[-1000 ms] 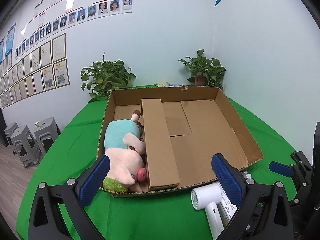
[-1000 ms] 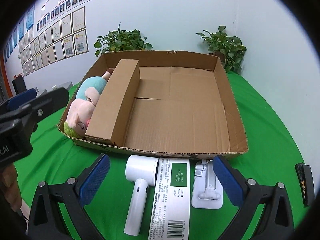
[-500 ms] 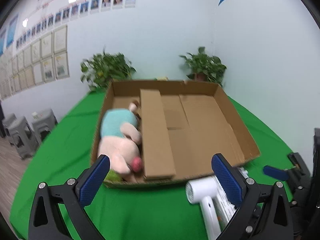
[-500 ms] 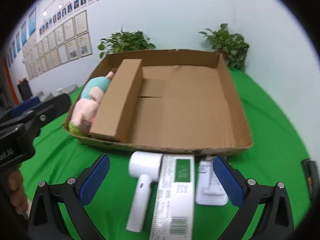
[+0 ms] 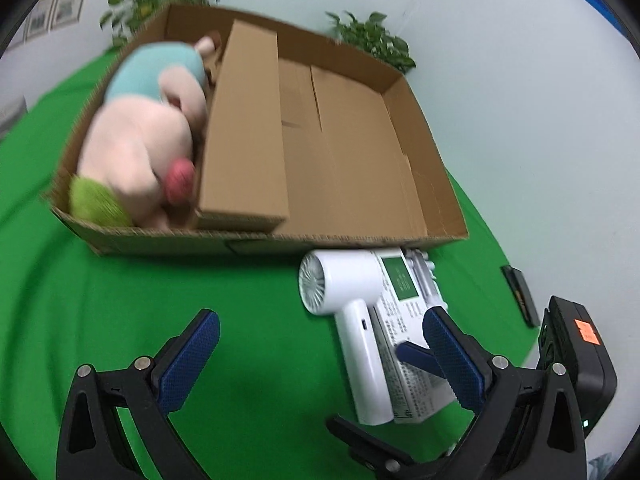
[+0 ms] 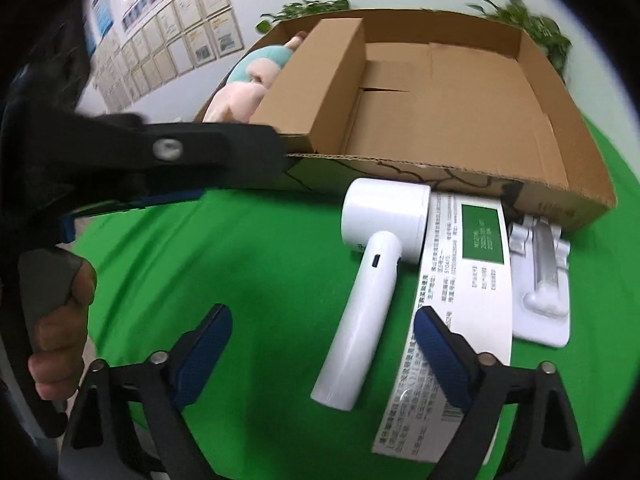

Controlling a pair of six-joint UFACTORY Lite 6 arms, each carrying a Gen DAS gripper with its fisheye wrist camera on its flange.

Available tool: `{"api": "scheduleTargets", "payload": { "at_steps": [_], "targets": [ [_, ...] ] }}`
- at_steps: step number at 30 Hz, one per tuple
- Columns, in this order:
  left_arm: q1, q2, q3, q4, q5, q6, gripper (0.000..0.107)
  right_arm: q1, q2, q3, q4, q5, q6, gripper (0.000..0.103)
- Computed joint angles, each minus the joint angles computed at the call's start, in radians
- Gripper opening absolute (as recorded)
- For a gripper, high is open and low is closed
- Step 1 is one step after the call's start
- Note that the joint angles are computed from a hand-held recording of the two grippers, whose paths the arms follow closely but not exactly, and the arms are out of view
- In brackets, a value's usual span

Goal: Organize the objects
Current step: 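Move the right tool to the white hair dryer, then grasp the white hair dryer handle with the right gripper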

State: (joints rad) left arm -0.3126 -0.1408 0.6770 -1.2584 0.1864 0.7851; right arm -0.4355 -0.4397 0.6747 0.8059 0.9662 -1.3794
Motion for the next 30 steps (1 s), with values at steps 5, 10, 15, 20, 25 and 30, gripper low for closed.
{"api": "scheduleTargets", "payload": {
  "at_steps": [5, 10, 15, 20, 25, 30],
  "targets": [
    [0.046, 0.085, -0.003, -0.255, 0.082, 0.255, 0.097, 0.077, -0.011, -0.034, -0.057, -0.107, 0.058, 0.057],
    [0.075, 0.102, -0.037, -0.405, 0.153, 0.428, 0.097, 0.068, -0.032, -0.053, -0.061, -0.052, 0.038, 0.039],
    [0.065, 0.146, -0.032, -0.409, 0.24, 0.459, 0.094, 0.009, -0.06, -0.062, -0.07, 0.089, 0.019, 0.038],
    [0.075, 0.258, 0.002, -0.476, 0.326, 0.516, 0.083, 0.005, -0.065, -0.072, -0.1, 0.07, 0.064, 0.057],
    [0.071, 0.35, 0.06, -0.483, 0.377, 0.525, 0.07, 0.022, -0.107, -0.096, -0.117, 0.06, 0.084, 0.057],
    [0.063, 0.385, 0.075, -0.485, 0.387, 0.519, 0.059, 0.024, -0.156, -0.121, -0.139, 0.057, 0.096, 0.051]
  ]
}}
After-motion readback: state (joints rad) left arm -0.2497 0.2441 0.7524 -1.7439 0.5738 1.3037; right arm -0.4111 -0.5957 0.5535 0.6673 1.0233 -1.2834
